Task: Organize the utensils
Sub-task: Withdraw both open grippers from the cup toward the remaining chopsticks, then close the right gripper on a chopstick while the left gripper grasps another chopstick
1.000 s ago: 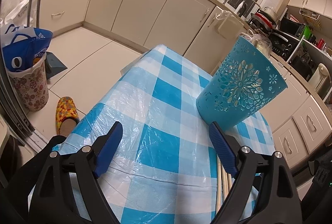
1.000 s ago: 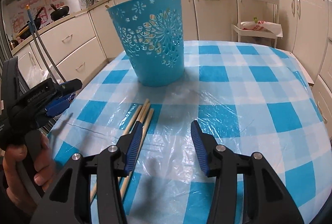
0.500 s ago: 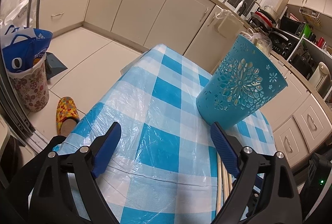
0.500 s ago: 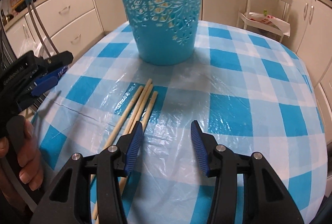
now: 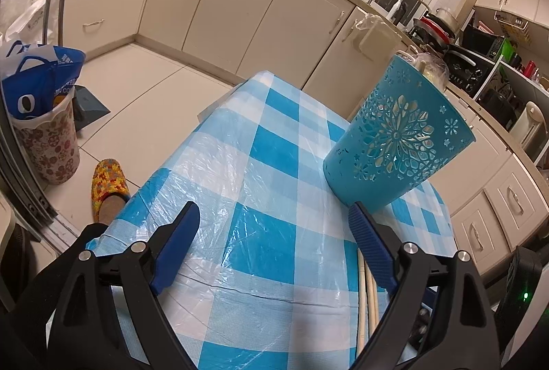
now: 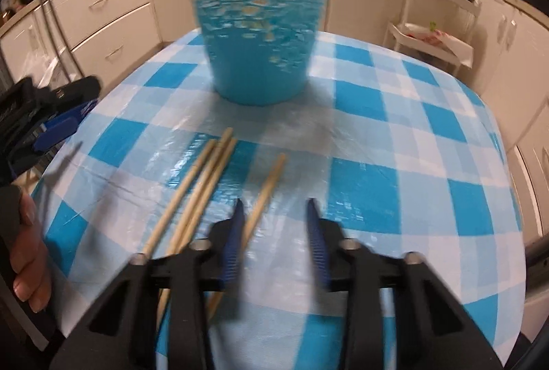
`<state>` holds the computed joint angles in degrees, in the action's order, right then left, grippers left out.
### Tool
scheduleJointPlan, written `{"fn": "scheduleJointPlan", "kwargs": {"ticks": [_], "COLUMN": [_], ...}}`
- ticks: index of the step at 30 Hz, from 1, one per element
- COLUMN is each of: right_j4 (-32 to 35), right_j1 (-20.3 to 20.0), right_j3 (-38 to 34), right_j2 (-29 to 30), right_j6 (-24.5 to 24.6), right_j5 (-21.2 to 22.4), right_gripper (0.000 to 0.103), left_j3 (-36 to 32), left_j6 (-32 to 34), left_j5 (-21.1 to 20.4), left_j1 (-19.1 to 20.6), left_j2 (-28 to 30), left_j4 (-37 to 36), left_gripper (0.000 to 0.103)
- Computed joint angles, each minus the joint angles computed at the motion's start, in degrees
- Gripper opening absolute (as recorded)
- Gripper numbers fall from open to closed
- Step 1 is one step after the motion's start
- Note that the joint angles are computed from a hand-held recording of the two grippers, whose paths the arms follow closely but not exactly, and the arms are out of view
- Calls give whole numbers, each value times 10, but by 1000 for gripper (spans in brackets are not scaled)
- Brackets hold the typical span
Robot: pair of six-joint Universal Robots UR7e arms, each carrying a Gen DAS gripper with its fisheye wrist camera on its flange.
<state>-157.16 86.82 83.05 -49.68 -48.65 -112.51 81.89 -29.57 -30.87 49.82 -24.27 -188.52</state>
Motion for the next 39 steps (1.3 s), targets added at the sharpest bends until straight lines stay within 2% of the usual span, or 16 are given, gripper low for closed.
{"fn": "scheduleJointPlan", "kwargs": {"ticks": [3,7,10,15,17,21,24,27,31,33,37,38,39], "right_j4": [26,64,69,71,80,86,92,96,131,139,144,139,133], "right_j1": [-6,-13,-13,-18,-20,-26,-29,-29,-30,-31,-32,-30,-28], "right_j3": [-14,-33,-35,-28,-30,-37,-45,-49,-55,-57,-68,-68,-66], "right_j2": [-2,-5,-4,-11,-14,-18,-17,-16,-18,-19,-15,-13,-11], "right_j6": [22,50,44,34,33,36,37,34,6,1,38,36,30], "right_j5": [8,24,25,37,39,38,36,39,62,67,54,49,44], "right_gripper": [16,16,16,16,16,16,16,16,13,13,17,17,17], "left_j3": [-1,-9,-37,-91,-113,-139,-156,-167,-166,-170,-183,-184,-184], "left_j6": [-2,1,41,85,82,62,56,50,62,58,47,50,52], "left_j5": [0,0,-4,-1,7,-8,-8,-18,-22,-20,-16,-16,-16], "left_j1": [0,-2,-9,-23,-25,-21,-20,-16,-14,-14,-13,-14,-14], "left_j2": [0,3,14,38,46,49,56,59,61,63,69,71,73], "left_j4": [4,33,91,241,302,391,432,459,438,442,451,446,441], "left_gripper": [84,84,84,84,84,83,75,57,40,39,37,35,26]}}
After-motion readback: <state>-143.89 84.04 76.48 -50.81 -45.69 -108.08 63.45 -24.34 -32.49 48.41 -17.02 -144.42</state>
